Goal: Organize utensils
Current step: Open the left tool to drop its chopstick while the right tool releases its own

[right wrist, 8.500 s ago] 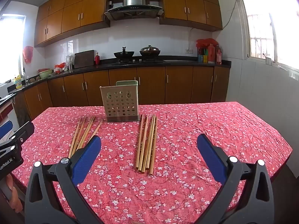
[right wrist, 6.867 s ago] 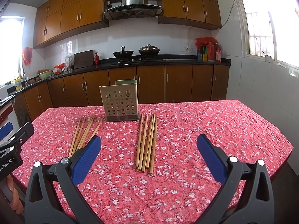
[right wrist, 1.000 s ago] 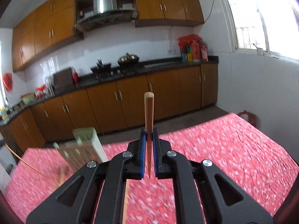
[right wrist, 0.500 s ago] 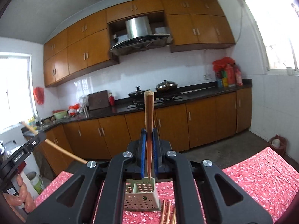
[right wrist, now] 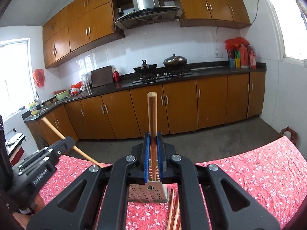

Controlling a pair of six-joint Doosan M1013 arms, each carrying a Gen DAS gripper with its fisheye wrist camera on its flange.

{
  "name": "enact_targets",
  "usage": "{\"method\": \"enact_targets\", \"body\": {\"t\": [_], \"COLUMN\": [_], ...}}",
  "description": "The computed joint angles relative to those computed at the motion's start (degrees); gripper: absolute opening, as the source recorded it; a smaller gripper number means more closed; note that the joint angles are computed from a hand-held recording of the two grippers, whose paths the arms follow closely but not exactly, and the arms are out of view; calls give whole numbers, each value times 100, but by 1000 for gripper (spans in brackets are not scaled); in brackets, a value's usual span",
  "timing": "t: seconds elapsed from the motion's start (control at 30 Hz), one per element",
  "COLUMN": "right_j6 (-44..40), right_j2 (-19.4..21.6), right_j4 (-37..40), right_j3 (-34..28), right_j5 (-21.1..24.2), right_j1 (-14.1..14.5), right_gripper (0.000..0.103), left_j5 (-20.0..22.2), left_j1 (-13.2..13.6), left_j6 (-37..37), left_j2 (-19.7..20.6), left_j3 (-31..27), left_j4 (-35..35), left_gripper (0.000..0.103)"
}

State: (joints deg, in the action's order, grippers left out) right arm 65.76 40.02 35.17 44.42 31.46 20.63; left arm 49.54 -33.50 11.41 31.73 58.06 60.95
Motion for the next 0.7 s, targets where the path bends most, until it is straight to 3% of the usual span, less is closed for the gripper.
{"method": "enact_targets", "body": {"t": [0.07, 0.13, 0.27, 0.43, 0.53, 0.63, 0.7], "right_j6": [77, 14, -100, -264, 181, 1202, 1754], "right_j2": [-20, -87, -254, -680, -822, -778, -590], "right_j4": [-89, 7, 224, 533, 117, -949, -1552], "right_j3": [7, 108, 349, 1094, 1434, 1571, 1499], "right_j5": [-41, -168, -391, -848, -903, -424, 271], "right_j1": [15, 6, -34, -147, -199, -226, -223], "right_gripper": [29, 37, 37, 37, 37, 37, 37], "left_j5": [-22, -22, -4, 105, 360, 699, 907], "left_j1": [3, 6, -34, -151, -245, -324, -331], "left_j6": [-38, -82, -397, -916, -1081, -1189, -1155], "left_j2": [-30, -40, -190, -479, -671, -813, -861], "left_j3": [64, 71, 267, 661, 967, 1294, 1490], "left_j4": [-11, 2, 253, 641, 661, 475, 142], "left_gripper": [12, 18, 23, 32, 34, 38, 38]}}
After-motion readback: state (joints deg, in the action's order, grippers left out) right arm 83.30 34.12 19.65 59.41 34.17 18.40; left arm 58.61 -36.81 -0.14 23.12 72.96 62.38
